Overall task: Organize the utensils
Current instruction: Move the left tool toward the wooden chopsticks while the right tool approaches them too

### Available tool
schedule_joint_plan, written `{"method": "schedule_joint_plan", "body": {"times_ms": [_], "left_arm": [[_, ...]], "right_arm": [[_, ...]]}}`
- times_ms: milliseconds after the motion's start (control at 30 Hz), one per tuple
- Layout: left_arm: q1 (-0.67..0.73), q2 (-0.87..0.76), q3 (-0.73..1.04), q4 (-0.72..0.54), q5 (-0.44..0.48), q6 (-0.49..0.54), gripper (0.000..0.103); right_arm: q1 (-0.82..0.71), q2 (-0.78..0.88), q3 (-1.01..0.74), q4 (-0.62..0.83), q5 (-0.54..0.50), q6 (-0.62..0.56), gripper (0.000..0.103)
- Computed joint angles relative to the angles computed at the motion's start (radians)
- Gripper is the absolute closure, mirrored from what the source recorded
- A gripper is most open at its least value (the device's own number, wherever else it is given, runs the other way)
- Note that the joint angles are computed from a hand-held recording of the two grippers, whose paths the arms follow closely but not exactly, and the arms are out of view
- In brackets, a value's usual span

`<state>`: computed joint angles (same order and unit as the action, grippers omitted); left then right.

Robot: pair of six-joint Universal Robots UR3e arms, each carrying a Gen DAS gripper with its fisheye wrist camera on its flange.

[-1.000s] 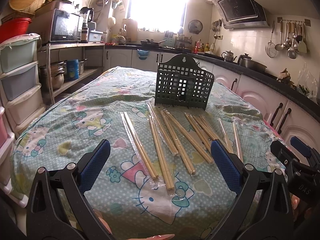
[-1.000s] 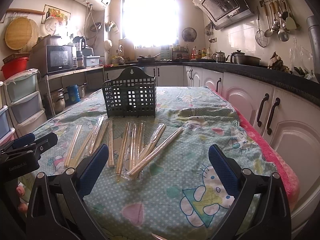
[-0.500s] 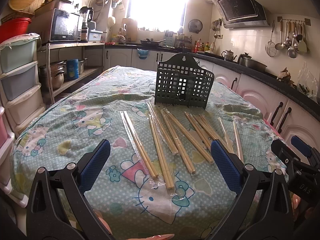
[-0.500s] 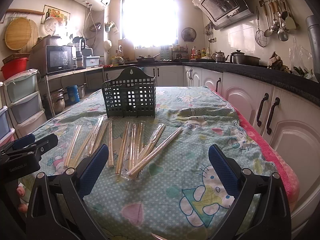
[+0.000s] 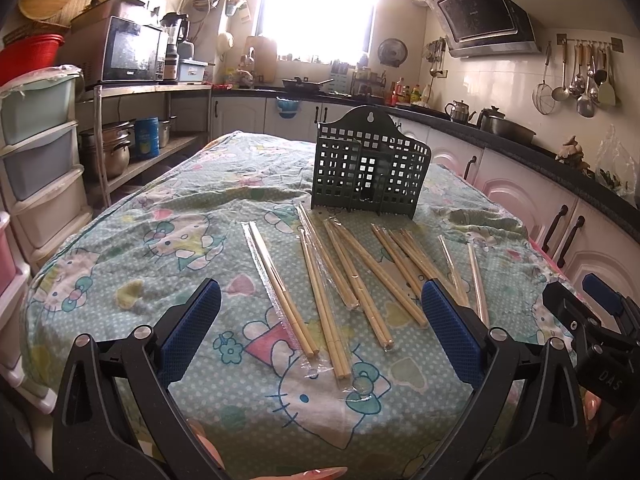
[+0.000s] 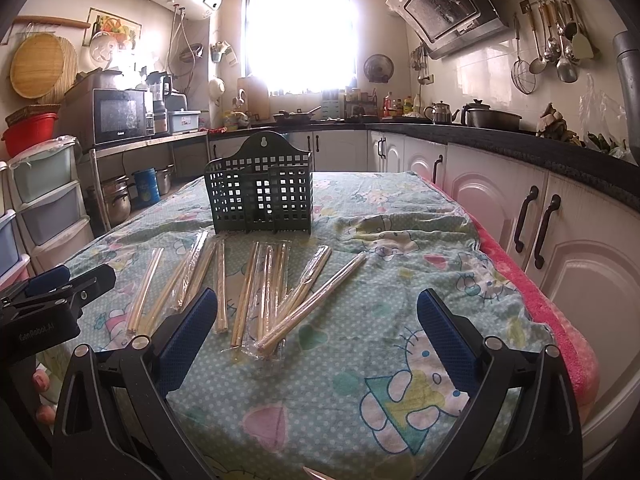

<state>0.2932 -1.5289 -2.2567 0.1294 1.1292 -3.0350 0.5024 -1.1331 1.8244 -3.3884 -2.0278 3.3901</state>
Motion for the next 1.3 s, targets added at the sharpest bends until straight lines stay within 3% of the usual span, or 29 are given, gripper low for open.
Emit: {"method": "schedule_joint_plan", "body": {"times_ms": [533, 1000, 1300], "left_arm": [[0.006, -0.028, 0.010, 0.009, 0.032, -0.011, 0.011], [0.047, -0.083, 0.116, -0.110, 0.053, -0.027, 0.011], [0.069, -0.155, 0.239, -0.217, -0.024, -0.014, 0.011]], "right_arm": [[-0.004, 0.026, -0.059, 0.039, 0.036, -0.049, 0.006], [-0.052, 0.091, -0.244, 0.181, 0.187, -0.146, 0.006], [-0.112, 0.152, -0.428, 0.352, 0.308, -0.181, 0.006]]}}
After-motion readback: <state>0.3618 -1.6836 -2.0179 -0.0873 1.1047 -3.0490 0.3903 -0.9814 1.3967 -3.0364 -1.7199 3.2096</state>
